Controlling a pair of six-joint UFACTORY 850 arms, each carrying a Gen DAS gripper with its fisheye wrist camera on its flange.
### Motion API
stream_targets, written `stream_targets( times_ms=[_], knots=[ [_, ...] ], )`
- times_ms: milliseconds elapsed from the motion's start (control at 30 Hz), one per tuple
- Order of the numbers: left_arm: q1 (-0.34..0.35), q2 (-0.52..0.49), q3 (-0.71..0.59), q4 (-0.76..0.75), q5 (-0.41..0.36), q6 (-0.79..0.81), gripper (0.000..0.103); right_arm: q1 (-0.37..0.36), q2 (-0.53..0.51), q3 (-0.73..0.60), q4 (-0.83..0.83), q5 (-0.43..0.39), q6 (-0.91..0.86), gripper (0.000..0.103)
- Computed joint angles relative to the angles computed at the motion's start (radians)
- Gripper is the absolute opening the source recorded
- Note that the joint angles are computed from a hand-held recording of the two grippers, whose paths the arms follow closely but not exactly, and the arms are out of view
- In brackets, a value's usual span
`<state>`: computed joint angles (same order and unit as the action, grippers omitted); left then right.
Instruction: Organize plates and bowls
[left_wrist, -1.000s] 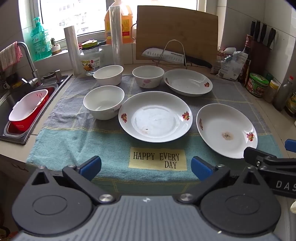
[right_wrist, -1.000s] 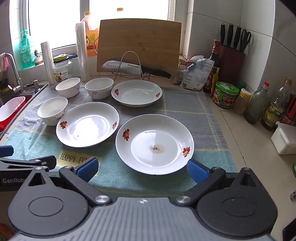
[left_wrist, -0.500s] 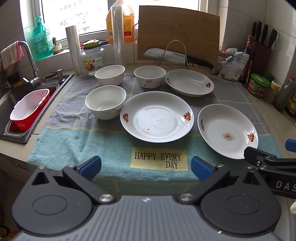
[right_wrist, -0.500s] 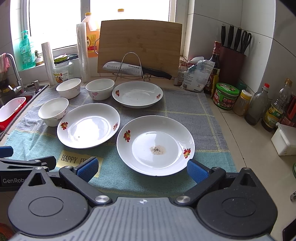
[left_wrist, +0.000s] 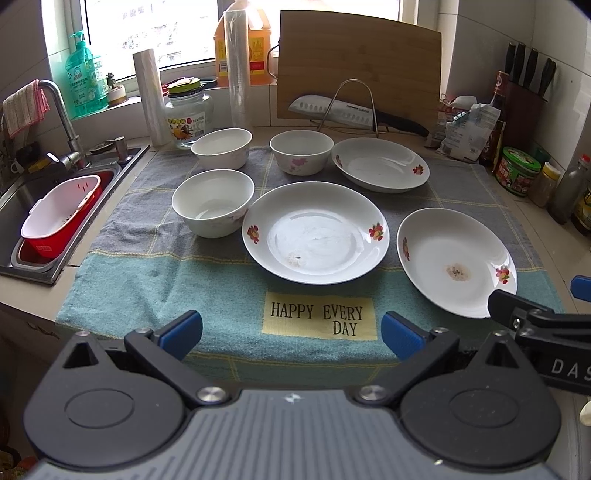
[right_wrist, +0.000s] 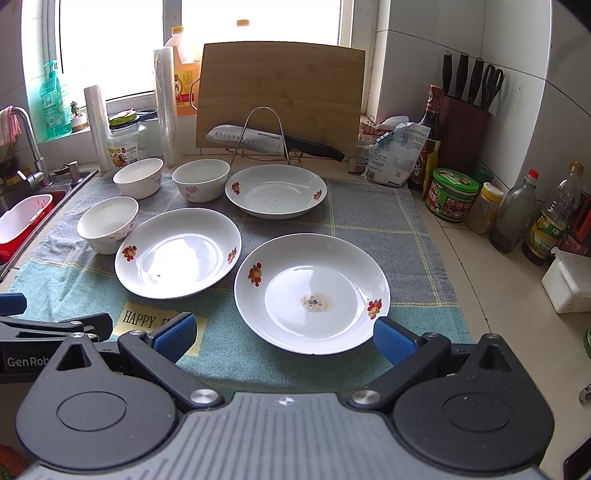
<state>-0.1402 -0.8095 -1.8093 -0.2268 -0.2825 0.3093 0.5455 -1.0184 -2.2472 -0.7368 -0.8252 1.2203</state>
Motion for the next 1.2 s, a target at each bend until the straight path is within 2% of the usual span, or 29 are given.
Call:
stream_targets(
  times_ms=[1200],
  knots=[
    [0.002,-0.008,-0.018,-0.009,-0.011,0.016,0.102,-0.001,0.000,-0.003,-0.016,0.003,0.006,0.103]
  ],
)
